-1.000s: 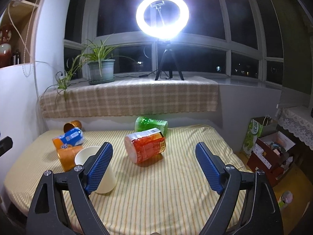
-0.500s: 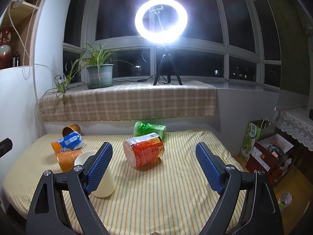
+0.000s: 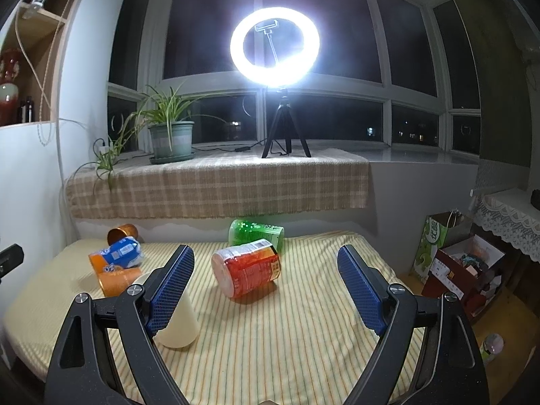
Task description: Flip cup upright
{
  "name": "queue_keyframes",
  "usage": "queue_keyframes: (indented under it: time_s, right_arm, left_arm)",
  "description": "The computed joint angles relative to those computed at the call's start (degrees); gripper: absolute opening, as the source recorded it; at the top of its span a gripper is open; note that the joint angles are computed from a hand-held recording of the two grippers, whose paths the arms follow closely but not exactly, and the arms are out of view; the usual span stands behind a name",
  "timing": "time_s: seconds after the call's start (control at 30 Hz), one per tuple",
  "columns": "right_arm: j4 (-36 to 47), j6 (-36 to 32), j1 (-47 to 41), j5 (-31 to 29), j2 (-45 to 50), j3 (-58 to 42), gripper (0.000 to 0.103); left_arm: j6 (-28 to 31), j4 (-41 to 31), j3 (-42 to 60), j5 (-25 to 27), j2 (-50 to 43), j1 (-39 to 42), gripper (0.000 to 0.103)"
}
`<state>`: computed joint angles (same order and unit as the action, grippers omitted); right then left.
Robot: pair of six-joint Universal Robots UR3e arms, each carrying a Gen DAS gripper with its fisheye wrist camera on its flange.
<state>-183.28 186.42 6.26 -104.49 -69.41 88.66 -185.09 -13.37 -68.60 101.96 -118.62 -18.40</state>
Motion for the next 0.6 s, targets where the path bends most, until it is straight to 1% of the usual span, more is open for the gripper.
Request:
queue_keyframes:
  time_s: [0.6]
  right_arm:
    - [-0.18, -0.41, -0.23, -0.07, -0.36, 0.06, 0.087]
  left_arm:
    - [0.16, 0.01, 1.34, 0.66, -0.39, -0.2, 0.103]
